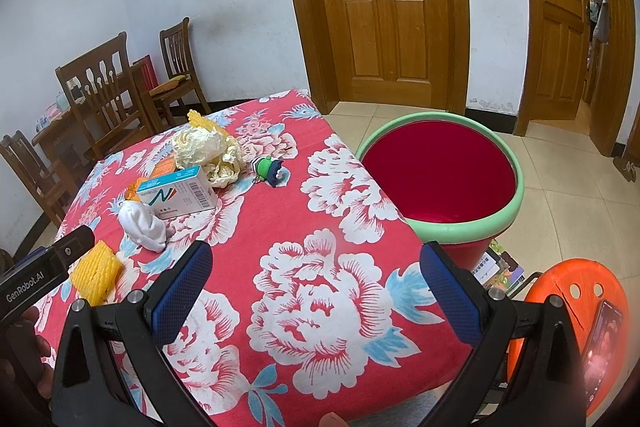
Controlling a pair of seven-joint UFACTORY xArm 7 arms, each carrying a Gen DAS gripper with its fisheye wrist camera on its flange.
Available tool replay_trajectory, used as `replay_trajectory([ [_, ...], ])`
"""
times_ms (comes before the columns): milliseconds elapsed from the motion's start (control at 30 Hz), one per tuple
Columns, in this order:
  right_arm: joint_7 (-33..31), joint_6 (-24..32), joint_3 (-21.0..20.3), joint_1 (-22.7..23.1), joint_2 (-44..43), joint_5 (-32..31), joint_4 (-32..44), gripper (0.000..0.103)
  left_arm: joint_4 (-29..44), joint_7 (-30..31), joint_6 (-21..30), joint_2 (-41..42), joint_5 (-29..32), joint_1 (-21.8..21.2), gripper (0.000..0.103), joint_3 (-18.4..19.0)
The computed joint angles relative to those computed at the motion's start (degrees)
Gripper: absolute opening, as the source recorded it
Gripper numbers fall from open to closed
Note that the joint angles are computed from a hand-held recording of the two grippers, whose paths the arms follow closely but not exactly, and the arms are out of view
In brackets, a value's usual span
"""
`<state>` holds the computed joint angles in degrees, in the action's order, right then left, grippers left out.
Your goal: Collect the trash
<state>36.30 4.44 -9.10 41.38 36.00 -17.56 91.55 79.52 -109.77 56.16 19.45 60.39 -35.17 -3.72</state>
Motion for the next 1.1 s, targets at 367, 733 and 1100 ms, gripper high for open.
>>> replay_trajectory([
  [367,-0.3,0.5,0.4,-0.2,0.3,0.2,0.8,0.102,-1.3,-0.1,-0.6,-0.7,-0.1,0.5,0.103,-0.1],
  [733,-1.0,0.9,1.3,-1.0,0.2,0.3,0.6,0.102,-4.2,1.8,-1.1,-3.0,-2.4,2.5,0.103,-0.7],
  [1100,-1.1,2.7,2.2,-0.9,1.3,0.4,2.5,0.102,-8.5,4.3,-2.9,-4.4,-5.6,5.7,0.103,-0.9],
])
